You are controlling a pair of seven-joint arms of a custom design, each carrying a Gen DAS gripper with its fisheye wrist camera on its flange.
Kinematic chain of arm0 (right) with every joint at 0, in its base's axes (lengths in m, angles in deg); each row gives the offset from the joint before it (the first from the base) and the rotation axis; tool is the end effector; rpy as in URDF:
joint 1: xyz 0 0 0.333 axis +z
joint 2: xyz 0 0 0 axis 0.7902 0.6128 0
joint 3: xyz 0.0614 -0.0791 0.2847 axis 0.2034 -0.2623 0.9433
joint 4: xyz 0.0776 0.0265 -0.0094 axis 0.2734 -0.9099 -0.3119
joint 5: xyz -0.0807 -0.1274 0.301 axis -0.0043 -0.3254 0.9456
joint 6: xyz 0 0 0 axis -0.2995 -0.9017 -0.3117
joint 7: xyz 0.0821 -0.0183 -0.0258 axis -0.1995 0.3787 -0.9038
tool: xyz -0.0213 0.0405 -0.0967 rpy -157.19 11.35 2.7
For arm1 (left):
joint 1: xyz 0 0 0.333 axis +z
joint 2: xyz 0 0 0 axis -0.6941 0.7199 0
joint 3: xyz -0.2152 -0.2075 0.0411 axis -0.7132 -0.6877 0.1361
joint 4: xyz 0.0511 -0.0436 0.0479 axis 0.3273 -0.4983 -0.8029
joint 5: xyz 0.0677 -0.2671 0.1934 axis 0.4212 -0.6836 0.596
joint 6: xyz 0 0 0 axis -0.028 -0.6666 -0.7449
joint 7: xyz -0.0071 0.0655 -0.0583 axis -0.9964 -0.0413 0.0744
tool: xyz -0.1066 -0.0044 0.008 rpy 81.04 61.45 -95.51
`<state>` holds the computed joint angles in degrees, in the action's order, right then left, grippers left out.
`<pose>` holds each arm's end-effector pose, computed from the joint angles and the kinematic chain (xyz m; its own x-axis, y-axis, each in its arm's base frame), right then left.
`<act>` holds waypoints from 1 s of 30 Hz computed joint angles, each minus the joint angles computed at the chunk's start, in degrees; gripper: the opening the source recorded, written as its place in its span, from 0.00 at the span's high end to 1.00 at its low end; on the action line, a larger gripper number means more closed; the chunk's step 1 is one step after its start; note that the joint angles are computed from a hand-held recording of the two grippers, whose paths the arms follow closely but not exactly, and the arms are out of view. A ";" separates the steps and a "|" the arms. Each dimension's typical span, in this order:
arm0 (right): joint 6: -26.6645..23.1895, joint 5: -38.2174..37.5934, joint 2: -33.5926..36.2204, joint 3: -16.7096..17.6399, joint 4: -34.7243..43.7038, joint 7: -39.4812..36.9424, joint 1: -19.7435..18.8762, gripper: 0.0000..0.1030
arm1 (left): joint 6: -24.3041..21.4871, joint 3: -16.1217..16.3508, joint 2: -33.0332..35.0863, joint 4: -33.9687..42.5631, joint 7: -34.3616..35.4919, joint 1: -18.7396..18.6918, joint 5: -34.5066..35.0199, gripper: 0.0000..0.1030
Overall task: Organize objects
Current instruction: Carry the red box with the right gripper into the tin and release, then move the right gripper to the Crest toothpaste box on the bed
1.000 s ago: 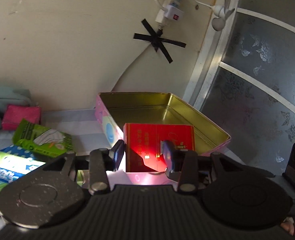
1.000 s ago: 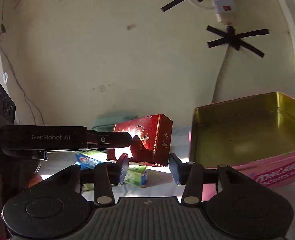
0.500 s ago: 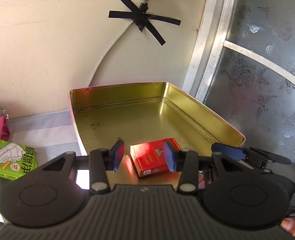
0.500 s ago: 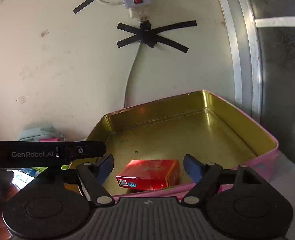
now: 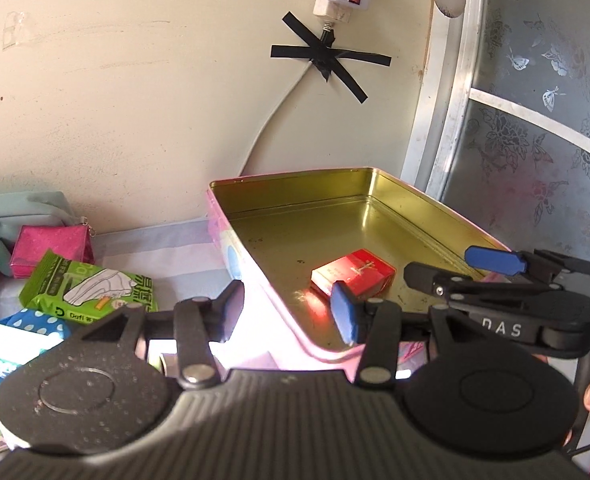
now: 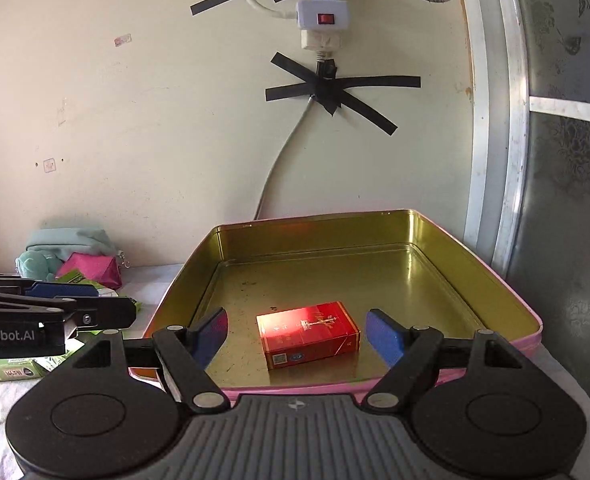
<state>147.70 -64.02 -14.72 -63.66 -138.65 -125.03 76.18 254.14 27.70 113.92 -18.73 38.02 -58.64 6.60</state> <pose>0.4493 0.2478 0.3870 -0.3526 -0.9332 -0.0692 -0.3563 0.2023 -0.9122 0.5670 -0.3630 0.4597 -0.6470 -0.7561 0.0982 -0.4188 0.2448 -0.8744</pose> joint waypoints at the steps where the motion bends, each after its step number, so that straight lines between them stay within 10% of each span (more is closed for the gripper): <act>1: -0.83 0.63 -0.02 0.23 0.17 -0.98 0.30 0.31 | 0.61 -1.14 -0.58 -1.32 0.34 1.33 -0.27 0.51; 5: -4.14 2.45 0.53 1.21 1.91 -5.70 2.01 0.31 | 4.13 -6.10 -3.00 -7.38 0.78 7.62 -1.09 0.50; 15: -10.22 4.18 8.27 2.03 13.40 -17.89 9.22 0.29 | 13.81 -2.29 -9.95 -19.45 -9.46 12.47 0.27 0.48; 30: -5.56 11.74 20.50 -3.91 30.50 -32.66 15.36 0.29 | 14.27 1.97 -12.02 -26.03 -24.43 18.31 9.61 0.48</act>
<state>142.14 -52.28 5.77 -67.57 -108.15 -157.69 91.54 268.42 29.67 101.90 -44.76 13.59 -40.33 16.22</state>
